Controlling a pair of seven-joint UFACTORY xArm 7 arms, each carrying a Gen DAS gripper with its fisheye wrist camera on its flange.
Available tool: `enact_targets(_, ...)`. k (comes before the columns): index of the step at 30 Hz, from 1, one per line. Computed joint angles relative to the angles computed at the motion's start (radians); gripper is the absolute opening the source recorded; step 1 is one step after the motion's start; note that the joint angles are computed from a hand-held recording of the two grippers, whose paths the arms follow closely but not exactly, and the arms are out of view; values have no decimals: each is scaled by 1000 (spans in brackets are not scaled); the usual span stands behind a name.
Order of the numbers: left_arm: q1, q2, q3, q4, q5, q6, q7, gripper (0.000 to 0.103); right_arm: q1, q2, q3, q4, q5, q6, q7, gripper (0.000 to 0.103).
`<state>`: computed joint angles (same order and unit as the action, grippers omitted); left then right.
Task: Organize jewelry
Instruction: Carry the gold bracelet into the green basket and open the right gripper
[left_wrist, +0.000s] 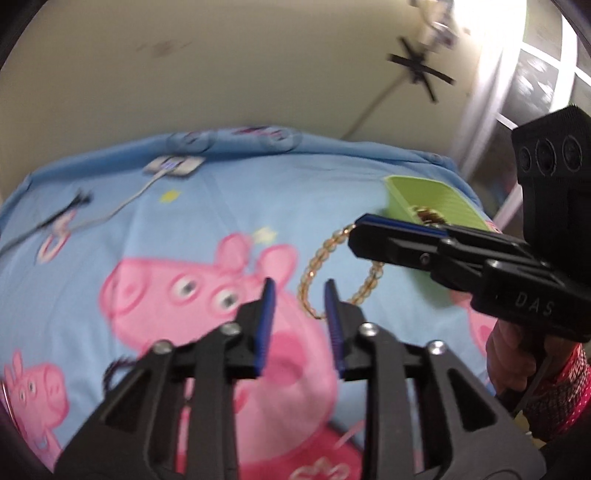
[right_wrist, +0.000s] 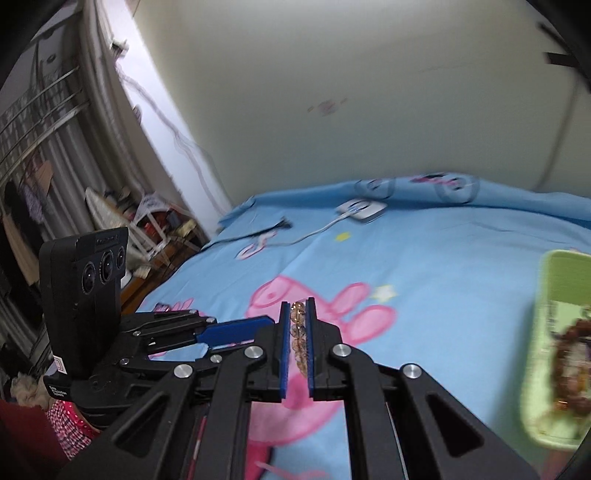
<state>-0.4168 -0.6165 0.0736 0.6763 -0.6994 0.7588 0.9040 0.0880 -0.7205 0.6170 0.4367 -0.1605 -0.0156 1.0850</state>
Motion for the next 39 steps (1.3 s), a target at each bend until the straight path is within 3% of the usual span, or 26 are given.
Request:
enact_targets(6, -120, 76, -97, 75, -37, -53, 26, 27, 84, -262, -85, -137, 16, 112, 18, 0)
enact_targets(9, -171, 119, -150, 117, -41, -95, 37, 8, 116, -432, -130, -213, 16, 203, 28, 0)
enact_targets(16, -230, 281, -244, 257, -12, -156, -29, 8, 173, -763, -244, -351, 3, 431, 7, 0)
enact_targets(19, -229, 366, -297, 306, 50, -216, -96, 11, 139, -850, -253, -396, -6, 498, 13, 0)
enact_targets(20, -213, 394, -326, 316, 117, -245, -163, 22, 121, -875, -249, -404, -11, 545, 18, 6)
enact_targets(21, -196, 413, -350, 321, 176, -261, -231, 25, 110, -905, -236, -411, -14, 594, 37, 17)
enact_targets(25, -213, 424, -316, 321, 163, -247, -265, 25, 193, -1120, -206, -489, -26, 710, 109, 19)
enact_targets(28, -213, 386, -302, 281, 160, -259, -261, 25, 246, -1168, -170, -495, -40, 753, 160, 19)
enact_targets(35, -221, 241, -241, 136, 143, -269, -230, 25, 318, -1018, -47, -425, -45, 702, 341, 19)
enact_targets(39, -206, 171, -210, 56, 170, -277, -247, 25, 313, -871, 42, -371, -58, 636, 467, 19)
